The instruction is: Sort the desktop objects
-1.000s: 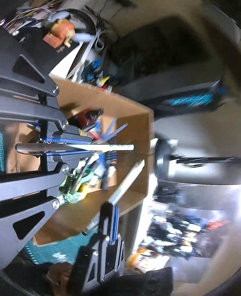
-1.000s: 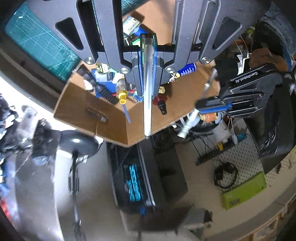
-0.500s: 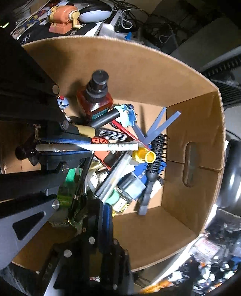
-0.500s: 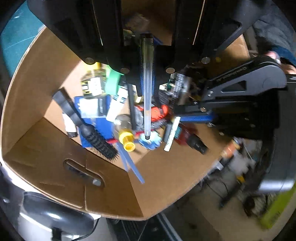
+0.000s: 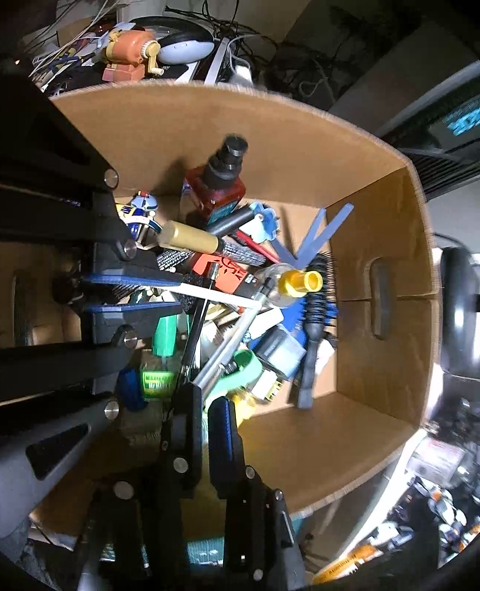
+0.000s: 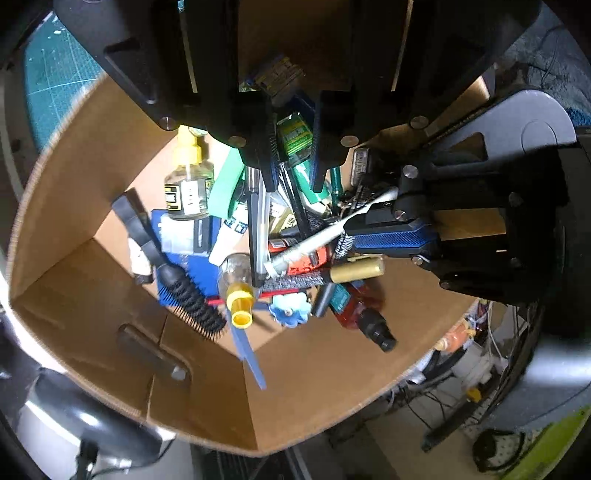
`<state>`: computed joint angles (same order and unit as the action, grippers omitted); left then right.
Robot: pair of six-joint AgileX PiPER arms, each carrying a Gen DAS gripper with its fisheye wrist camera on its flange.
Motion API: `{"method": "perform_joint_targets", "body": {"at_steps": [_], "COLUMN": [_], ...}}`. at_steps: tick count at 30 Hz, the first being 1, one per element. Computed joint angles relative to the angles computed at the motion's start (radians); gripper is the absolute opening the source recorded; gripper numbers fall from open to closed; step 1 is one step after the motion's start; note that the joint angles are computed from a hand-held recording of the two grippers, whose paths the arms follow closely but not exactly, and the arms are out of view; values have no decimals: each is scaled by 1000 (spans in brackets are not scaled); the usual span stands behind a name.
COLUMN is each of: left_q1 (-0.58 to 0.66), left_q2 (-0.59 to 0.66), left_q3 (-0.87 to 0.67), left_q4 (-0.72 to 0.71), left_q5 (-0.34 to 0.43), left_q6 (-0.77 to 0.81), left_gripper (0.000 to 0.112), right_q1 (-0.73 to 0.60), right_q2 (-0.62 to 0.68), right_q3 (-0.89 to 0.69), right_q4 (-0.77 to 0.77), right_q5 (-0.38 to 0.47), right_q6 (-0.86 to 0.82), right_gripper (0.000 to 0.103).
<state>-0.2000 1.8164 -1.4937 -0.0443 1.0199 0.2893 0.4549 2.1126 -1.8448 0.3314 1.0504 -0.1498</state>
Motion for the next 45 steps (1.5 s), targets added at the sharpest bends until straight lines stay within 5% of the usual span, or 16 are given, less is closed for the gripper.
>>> {"method": "perform_joint_targets", "body": {"at_steps": [8, 12, 16, 20, 22, 27, 31, 35, 41, 43, 45], "left_q1": [0, -54, -110, -128, -163, -297, -435, -581, -555, -681, -881], "left_q2": [-229, -388, -534, -654, -716, -845, -935, -997, -1091, -1113, -1112], "left_q3": [125, 255, 362, 427, 471, 569, 653, 704, 753, 783, 809], "left_q4": [21, 114, 240, 232, 313, 593, 832, 972, 795, 909, 1067], "left_q5": [-122, -265, -367, -396, -417, -409, -350, -243, -269, -183, -18], "left_q6": [-4, -87, -208, -244, -334, -632, -887, -1057, -1034, -1175, -1345], "left_gripper": [10, 42, 48, 56, 79, 83, 95, 103, 103, 103, 103], "right_q1": [71, 116, 183, 253, 284, 401, 514, 661, 828, 948, 1031], "right_q2": [-249, -363, -494, -625, -691, -856, -982, -1084, -1214, -1233, -1246], "right_q3": [227, 301, 387, 493, 555, 716, 829, 930, 1050, 1077, 1092], "right_q4": [-99, -153, -265, -398, -457, -748, -997, -1246, -1371, -1427, -1444], "right_q5": [-174, -241, -307, -383, -423, -487, -453, -358, -234, -107, -19], "right_q6": [40, 85, 188, 316, 382, 683, 941, 1203, 1431, 1512, 1552], "right_gripper": [18, 19, 22, 28, 30, 50, 70, 101, 103, 103, 103]}}
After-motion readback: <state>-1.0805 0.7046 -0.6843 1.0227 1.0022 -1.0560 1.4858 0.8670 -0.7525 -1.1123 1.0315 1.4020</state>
